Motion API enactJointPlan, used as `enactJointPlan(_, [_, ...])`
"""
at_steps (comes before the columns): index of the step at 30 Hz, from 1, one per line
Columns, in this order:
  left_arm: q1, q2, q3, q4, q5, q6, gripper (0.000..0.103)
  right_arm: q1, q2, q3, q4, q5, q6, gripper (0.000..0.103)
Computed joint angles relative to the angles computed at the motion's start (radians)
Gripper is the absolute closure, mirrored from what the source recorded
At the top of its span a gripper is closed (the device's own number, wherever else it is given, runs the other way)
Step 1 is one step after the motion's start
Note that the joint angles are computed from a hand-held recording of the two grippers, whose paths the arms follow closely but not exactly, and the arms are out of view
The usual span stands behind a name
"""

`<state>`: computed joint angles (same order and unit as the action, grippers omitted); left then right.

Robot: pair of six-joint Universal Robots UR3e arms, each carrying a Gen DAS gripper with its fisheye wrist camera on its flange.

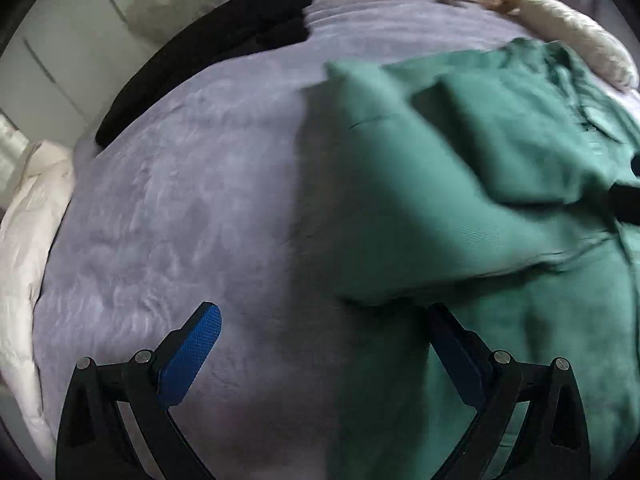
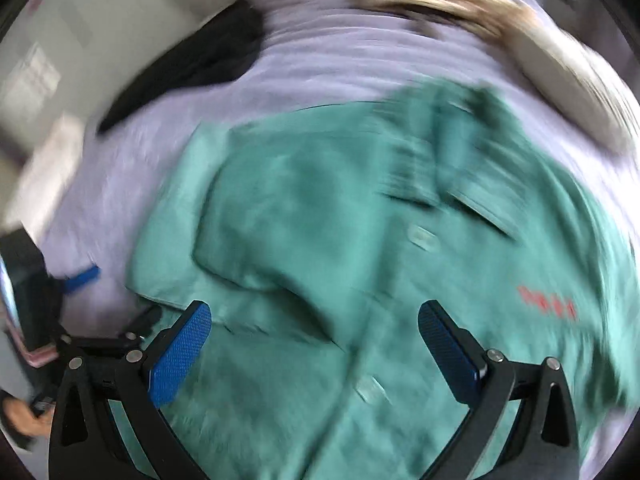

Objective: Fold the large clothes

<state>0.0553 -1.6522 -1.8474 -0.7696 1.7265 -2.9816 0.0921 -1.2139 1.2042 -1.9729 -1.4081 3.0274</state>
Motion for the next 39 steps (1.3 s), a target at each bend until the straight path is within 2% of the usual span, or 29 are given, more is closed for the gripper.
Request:
enactJointPlan(2, [-0.002, -0.022, -0.018, 0.064, 0.015, -0.013, 0.001, 0.104, 0.11, -0.092, -0.03, -0.128, -0.034, 0.0])
enactJointPlan(4, [-0.019, -0.05, -0.033, 0.149, 0.071, -0.054, 0.001, 0.205, 0.223, -0.156, -0.103, -0.326, -0.075, 0.002])
enactJointPlan(5, [-0.014, -0.062, -0.027, 0.156, 0.077, -0.082, 0.001, 0.238, 0.276, -0.188, -0.128, -0.417, -0.091, 0.016])
enactJointPlan(6, [-0.006, -0.066, -0.016, 0.146, 0.068, -0.103, 0.001, 0.24, 0.29, -0.18, -0.164, -0.439, -0.104, 0.031])
enactJointPlan(7, [0.014, -0.061, -0.018, 0.141, 0.051, -0.13, 0.001, 0.219, 0.271, -0.159, -0.176, -0.404, -0.095, 0.076])
enactJointPlan(8, [0.041, -0.051, -0.025, 0.139, 0.029, -0.155, 0.001, 0.191, 0.248, -0.15, -0.171, -0.397, -0.042, 0.098])
enactJointPlan(9, [0.057, -0.047, -0.027, 0.137, 0.012, -0.163, 0.001, 0.146, 0.195, -0.098, -0.185, -0.355, -0.001, 0.098])
enactJointPlan(13, [0.087, -0.043, -0.041, 0.14, -0.026, -0.175, 0.0, -0.199, -0.102, 0.262, -0.292, 0.073, 0.217, 0.097])
enactJointPlan(15, [0.086, -0.051, -0.036, 0.139, -0.035, -0.173, 0.0, -0.382, -0.198, 0.439, -0.309, 0.298, 0.297, 0.096])
enactJointPlan(16, [0.081, -0.058, -0.031, 0.142, -0.026, -0.17, 0.0, -0.455, -0.226, 0.511, -0.3, 0.38, 0.323, 0.087])
enactJointPlan(17, [0.075, -0.063, -0.033, 0.148, -0.018, -0.173, 0.0, -0.512, -0.248, 0.582, -0.304, 0.443, 0.342, 0.071])
enactJointPlan(20, [0.103, -0.048, -0.037, 0.13, -0.057, -0.157, 0.0, -0.669, -0.316, 0.797, -0.374, 0.638, 0.396, 0.056])
enactJointPlan(25, [0.138, -0.015, -0.027, 0.086, -0.1, -0.128, 0.0, -0.791, -0.433, 0.919, -0.382, 0.729, 0.439, 0.035])
enactJointPlan(27, [0.156, -0.003, -0.007, 0.032, -0.134, -0.119, 0.0, -0.839, -0.472, 0.959, -0.378, 0.749, 0.472, 0.033])
enactJointPlan(29, [0.181, 0.034, 0.0, -0.036, -0.181, -0.08, 0.0, -0.893, -0.507, 0.979, -0.286, 0.791, 0.443, 0.033])
enactJointPlan(32, [0.207, 0.101, 0.025, -0.152, -0.214, -0.014, 0.0, -0.929, -0.583, 0.961, -0.037, 0.823, 0.273, 0.033])
enactJointPlan(36, [0.29, 0.128, 0.11, -0.289, -0.346, 0.037, 0.0, -0.836, -0.616, 0.928, 0.156, 0.869, 0.122, 0.028])
enactJointPlan(37, [0.301, 0.093, 0.157, -0.319, -0.379, 0.044, 0.0, -0.793, -0.613, 0.938, 0.139, 0.884, 0.129, 0.026])
enactJointPlan(39, [0.29, -0.037, 0.292, -0.356, -0.422, 0.042, 0.0, -0.651, -0.542, 0.951, -0.008, 0.923, 0.218, 0.026])
